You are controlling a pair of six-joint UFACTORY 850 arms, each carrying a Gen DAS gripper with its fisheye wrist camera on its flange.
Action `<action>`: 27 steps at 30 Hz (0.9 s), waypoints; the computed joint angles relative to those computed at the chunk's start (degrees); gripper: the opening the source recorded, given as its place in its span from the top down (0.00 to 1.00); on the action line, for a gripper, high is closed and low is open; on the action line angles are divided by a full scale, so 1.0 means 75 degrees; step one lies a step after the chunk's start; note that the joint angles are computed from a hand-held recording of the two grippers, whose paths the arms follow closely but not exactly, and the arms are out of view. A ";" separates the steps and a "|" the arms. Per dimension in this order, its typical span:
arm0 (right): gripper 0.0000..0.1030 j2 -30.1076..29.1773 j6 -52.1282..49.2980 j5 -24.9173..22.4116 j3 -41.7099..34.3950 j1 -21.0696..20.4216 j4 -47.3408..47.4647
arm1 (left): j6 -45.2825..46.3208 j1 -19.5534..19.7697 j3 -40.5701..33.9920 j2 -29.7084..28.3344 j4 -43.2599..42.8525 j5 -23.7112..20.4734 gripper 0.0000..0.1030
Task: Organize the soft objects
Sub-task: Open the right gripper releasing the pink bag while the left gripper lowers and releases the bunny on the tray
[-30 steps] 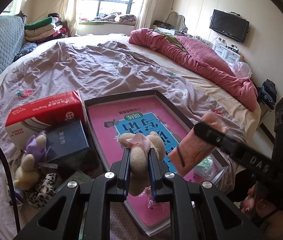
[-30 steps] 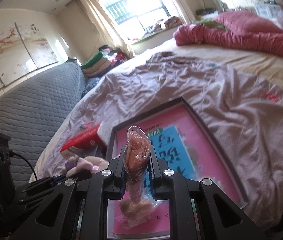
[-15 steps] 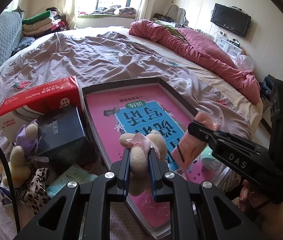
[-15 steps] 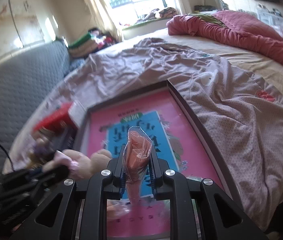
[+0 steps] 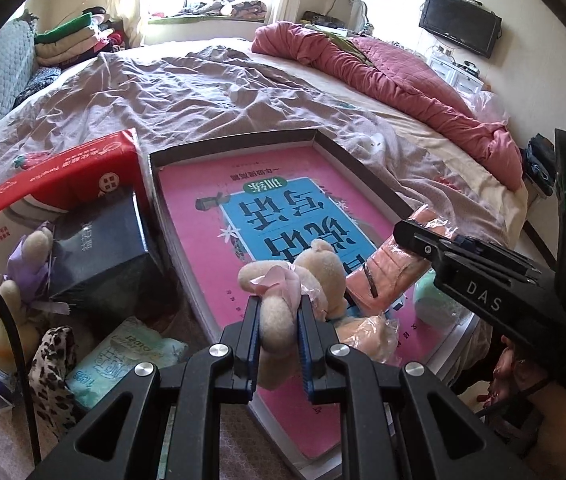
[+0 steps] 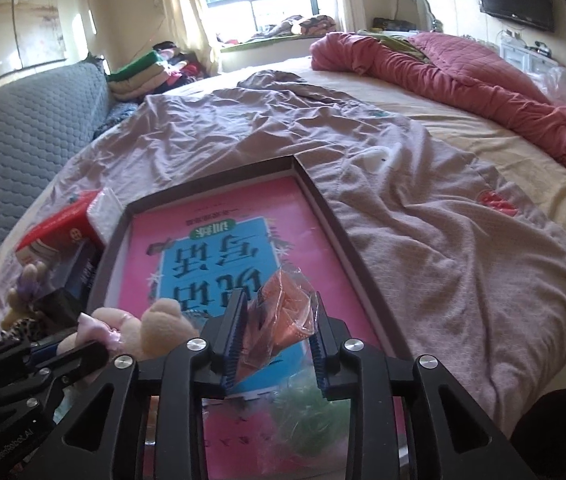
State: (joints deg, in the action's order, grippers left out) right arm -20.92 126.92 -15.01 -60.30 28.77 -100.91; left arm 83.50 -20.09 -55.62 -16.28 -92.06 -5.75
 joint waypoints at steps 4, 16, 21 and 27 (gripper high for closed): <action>0.61 -0.0001 -0.0475 -0.0145 0.0028 -0.0001 0.0517 | -0.0174 0.0000 -0.0017 -0.0019 0.0198 -0.0068 0.83; 0.53 0.0009 -0.1304 -0.0254 0.0003 0.0015 0.1564 | -0.0499 0.0070 0.0027 0.0041 0.0679 -0.0445 0.82; 0.48 0.0062 -0.1393 -0.0403 -0.0008 0.0072 0.1614 | -0.1004 0.0093 0.0001 0.0053 0.1190 -0.0540 0.82; 0.47 0.0102 -0.1503 -0.0355 0.0007 0.0067 0.1768 | -0.0951 0.0111 0.0026 0.0097 0.1136 -0.0621 0.80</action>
State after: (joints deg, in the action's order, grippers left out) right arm -20.15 115.64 -17.67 -60.25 29.28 -87.65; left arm 76.36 -19.26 -55.42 -15.55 -83.54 -10.41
